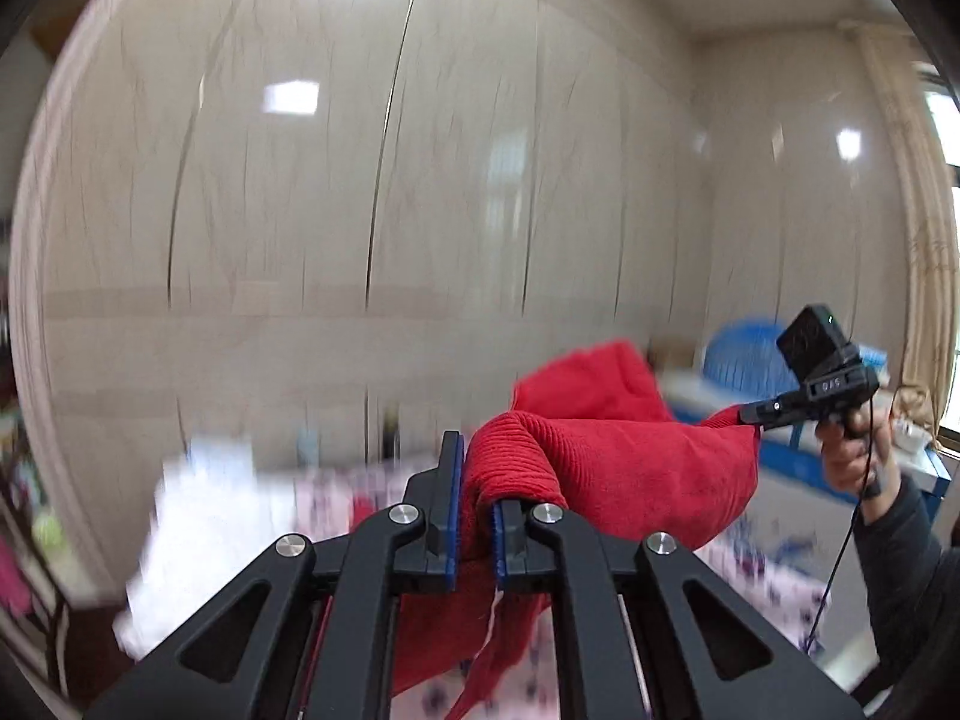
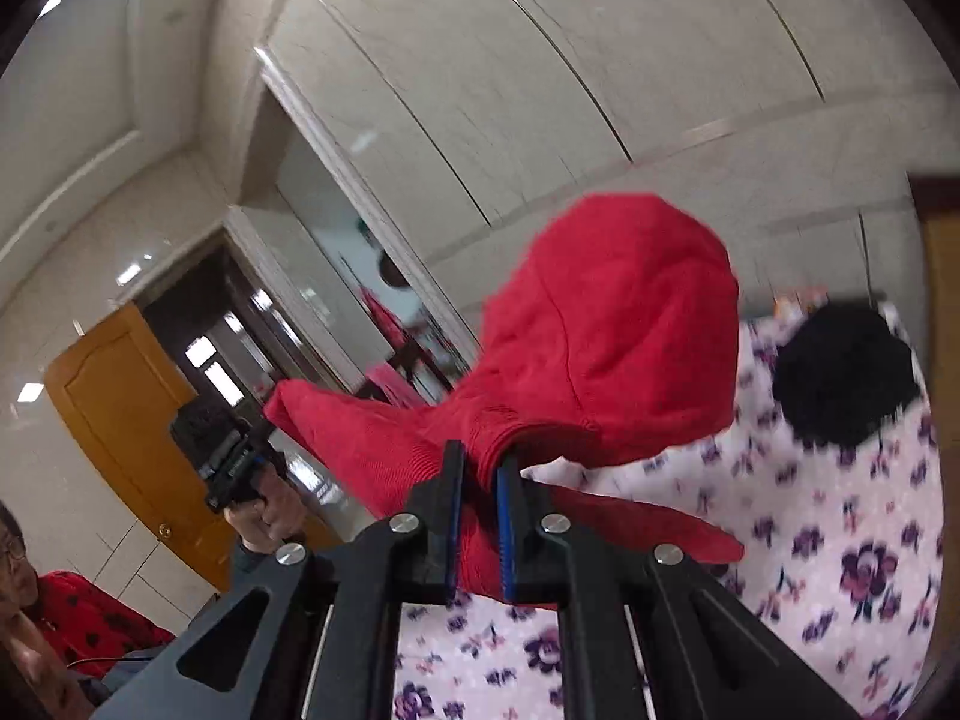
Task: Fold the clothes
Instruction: 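Lower the sweater flat onto the blanket and open both tools, then grasp the sweater hem with the right tool while the left tool grasps it too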
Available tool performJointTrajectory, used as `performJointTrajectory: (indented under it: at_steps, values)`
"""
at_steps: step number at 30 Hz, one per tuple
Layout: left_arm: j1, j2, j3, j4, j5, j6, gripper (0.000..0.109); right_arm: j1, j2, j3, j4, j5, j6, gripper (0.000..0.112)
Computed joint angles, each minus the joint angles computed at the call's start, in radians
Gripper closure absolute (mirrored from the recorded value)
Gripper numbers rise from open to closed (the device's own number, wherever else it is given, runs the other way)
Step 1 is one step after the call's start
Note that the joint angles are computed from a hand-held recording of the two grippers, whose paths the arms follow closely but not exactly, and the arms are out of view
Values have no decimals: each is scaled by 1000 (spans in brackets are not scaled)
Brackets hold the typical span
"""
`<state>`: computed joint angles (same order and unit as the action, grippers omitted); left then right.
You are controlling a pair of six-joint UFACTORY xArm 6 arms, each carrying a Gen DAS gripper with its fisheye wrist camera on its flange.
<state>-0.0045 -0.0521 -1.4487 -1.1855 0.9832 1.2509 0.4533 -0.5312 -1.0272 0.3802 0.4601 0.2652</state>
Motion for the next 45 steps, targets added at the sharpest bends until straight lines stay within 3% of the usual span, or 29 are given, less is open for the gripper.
performJointTrajectory:
  at_steps: [1,3,6,10,18,20,22,24,26,29,31,33,36,40,45]
  values:
    - [-14,34,7,85,0,-60,100,-19,25,29,56,46,-4,102]
    - [-28,42,64,137,-20,-65,100,-40,57,103,129,105,-13,102]
    - [-42,37,153,152,-54,-23,100,-40,64,192,231,86,-70,102]
    - [-22,-3,190,217,40,2,97,-27,52,240,243,76,-77,100]
    - [48,-190,427,396,71,243,76,36,-27,327,9,238,100,90]
    - [98,-215,454,386,99,296,70,41,-87,366,-37,250,141,76]
    - [151,-209,430,335,145,320,64,52,-154,389,-177,239,235,61]
    - [178,-183,382,269,169,316,54,69,-177,367,-366,228,337,58]
    - [147,-149,331,207,118,297,35,81,-145,317,-491,191,361,58]
    - [79,-77,242,158,25,256,16,74,25,182,-440,79,148,58]
    - [-12,24,149,261,-51,164,16,72,199,27,-342,96,-54,58]
    - [-82,152,29,431,-70,-18,18,50,385,-162,-230,201,-222,58]
    - [-118,324,-154,598,55,-257,42,-6,607,-391,-190,335,-237,58]
    - [-109,432,-270,583,157,-326,44,-57,813,-607,-210,466,-189,58]
    - [-93,512,-381,571,294,-341,44,-79,910,-710,-227,558,-245,58]
